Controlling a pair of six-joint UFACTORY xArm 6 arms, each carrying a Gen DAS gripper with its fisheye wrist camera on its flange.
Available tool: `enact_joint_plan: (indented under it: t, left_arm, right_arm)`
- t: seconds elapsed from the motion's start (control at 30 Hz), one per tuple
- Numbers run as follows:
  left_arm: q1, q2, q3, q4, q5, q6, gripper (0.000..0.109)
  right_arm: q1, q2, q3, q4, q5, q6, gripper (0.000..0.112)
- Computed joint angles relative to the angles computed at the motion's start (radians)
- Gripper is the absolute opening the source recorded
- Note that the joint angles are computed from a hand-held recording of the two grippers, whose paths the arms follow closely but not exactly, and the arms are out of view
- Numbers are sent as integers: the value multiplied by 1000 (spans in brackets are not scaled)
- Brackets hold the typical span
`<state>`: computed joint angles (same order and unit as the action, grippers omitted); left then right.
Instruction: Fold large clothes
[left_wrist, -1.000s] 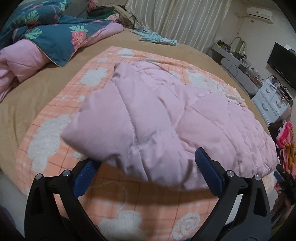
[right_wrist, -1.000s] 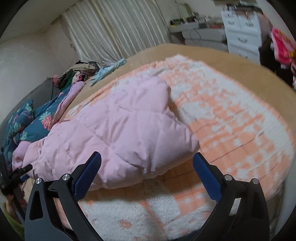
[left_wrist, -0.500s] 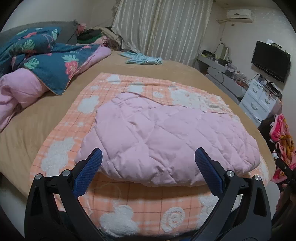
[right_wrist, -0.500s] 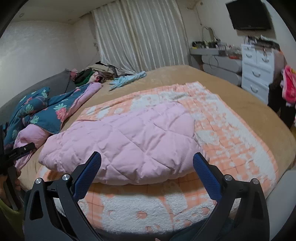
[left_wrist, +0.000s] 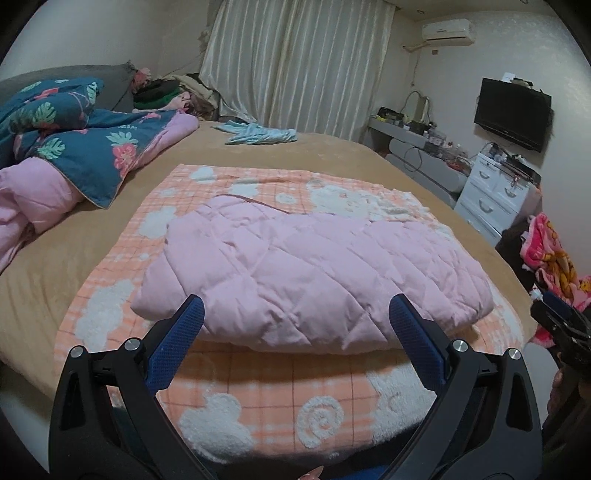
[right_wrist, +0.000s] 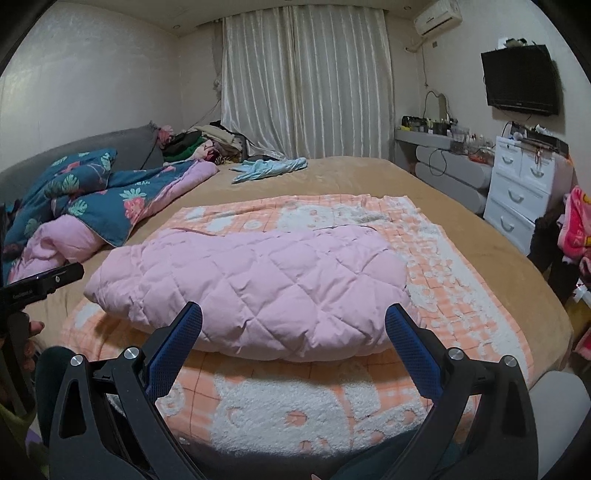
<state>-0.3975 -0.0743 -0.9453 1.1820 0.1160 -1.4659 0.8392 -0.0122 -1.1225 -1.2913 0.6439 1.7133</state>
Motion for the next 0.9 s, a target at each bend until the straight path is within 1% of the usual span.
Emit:
enact_joint_plan:
  t: [0.03, 0.17, 0.33, 0.43, 0.53, 0.7, 0.9]
  left_arm:
    - [-4, 1, 5, 20, -3, -16, 94]
    - [-16, 2, 29, 27, -5, -25, 94]
    - [-28, 14, 41, 23, -5, -19, 94]
    - [-32, 24, 39, -8, 0, 7, 94]
    - [-31, 24, 40, 14, -5, -15, 94]
    - [-31, 23, 42, 3, 2, -3, 94]
    - [-32, 20, 44, -9, 12, 6, 94]
  right_arm:
    - [7, 7, -3, -1, -2, 9, 99]
    - [22, 42, -24, 21, 6, -1, 99]
    - [28, 87, -45, 35, -18, 5, 99]
    - [27, 118, -63, 48, -59, 1, 99]
    - [32, 147, -89, 60, -78, -29, 99]
    - [40, 169, -117, 52, -88, -36, 99]
    - [42, 165, -112, 50, -84, -37, 99]
